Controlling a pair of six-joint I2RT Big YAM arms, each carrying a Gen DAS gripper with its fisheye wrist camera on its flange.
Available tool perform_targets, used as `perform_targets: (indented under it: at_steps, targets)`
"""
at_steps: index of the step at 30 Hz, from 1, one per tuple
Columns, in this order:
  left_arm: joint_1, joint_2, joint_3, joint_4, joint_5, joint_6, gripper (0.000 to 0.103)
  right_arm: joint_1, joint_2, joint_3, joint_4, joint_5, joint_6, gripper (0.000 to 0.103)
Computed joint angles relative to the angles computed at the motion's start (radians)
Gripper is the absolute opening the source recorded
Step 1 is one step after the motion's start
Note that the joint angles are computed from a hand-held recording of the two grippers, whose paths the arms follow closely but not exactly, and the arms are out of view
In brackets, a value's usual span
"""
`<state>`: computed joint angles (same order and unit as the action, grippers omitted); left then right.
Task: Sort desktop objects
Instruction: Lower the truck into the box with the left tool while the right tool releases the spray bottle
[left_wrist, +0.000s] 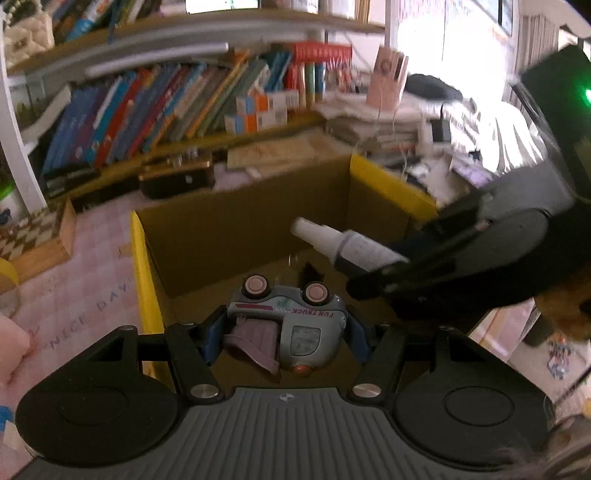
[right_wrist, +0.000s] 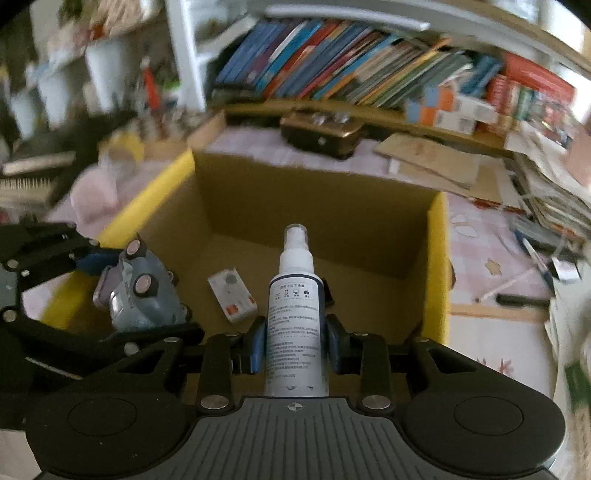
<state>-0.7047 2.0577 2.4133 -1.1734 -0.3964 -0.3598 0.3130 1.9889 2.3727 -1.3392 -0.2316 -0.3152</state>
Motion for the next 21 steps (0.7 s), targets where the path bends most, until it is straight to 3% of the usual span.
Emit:
perform_targets:
  at_steps: [1, 5, 15, 17, 21]
  targets:
    - [0.002, -0.01, -0.021, 0.018, 0.008, -0.01, 0.061, 0.003, 0.022, 0.033, -0.024, 0.006, -0.026, 0.033]
    - [0.003, 0.022, 0.034, -0.022, 0.002, 0.002, 0.061, 0.013, 0.111, 0.18, -0.126, 0.02, -0.092, 0.033]
    - [0.002, 0.063, 0.116, -0.085, -0.012, 0.008, 0.062, 0.015, 0.283, 0.49, -0.342, 0.033, -0.119, 0.033]
    - [0.0, 0.065, 0.119, -0.088, -0.02, 0.007, 0.062, 0.015, 0.288, 0.498, -0.347, 0.03, -0.12, 0.033]
    - [-0.004, 0.061, 0.111, -0.086, -0.039, -0.001, 0.062, 0.015, 0.203, 0.338, -0.246, 0.02, -0.126, 0.034]
